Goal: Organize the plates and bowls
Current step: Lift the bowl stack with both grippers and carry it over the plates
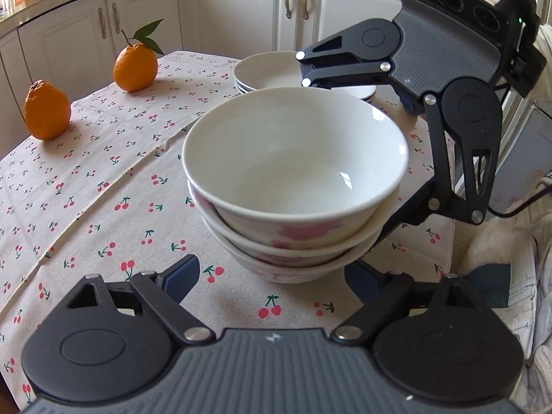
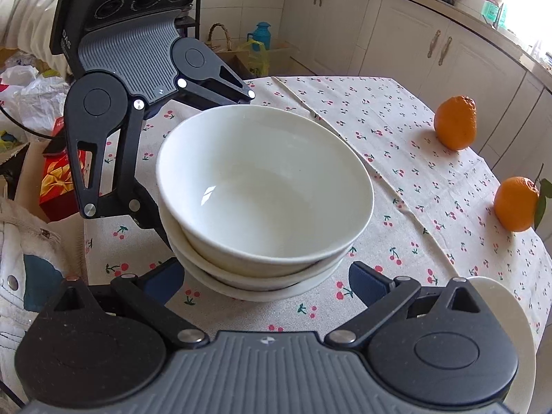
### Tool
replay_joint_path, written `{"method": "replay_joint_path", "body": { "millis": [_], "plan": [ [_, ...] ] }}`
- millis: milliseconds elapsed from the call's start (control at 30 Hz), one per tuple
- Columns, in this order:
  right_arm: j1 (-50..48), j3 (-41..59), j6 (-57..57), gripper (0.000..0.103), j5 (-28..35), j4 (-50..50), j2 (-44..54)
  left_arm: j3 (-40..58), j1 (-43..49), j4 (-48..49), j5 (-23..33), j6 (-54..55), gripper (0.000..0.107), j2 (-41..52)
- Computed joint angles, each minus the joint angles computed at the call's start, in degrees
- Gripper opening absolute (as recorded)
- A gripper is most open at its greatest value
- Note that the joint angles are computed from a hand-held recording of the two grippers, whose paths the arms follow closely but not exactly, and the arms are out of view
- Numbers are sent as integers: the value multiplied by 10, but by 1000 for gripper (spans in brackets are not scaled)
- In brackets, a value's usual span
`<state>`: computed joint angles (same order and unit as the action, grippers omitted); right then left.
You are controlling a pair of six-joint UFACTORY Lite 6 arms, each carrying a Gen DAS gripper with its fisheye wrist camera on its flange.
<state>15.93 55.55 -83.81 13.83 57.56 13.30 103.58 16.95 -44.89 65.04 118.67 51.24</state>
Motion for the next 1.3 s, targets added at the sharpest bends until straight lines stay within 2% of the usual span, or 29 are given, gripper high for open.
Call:
{"method": "replay_joint_path", "body": {
  "millis": [167, 400, 800, 1300],
  "plan": [
    [-9, 34, 39, 102, 30, -66, 19, 51, -11, 29, 29, -13, 87, 24],
    [-18, 66, 67, 92, 69, -123, 40, 84, -18, 45, 60, -21, 85, 38],
    [-29, 89, 55, 91, 94, -115, 60, 115, -22, 61, 78, -28, 81, 53],
    [-32, 89, 54, 91, 102, -109, 55, 81, -19, 55, 63, -29, 81, 27]
  ]
}}
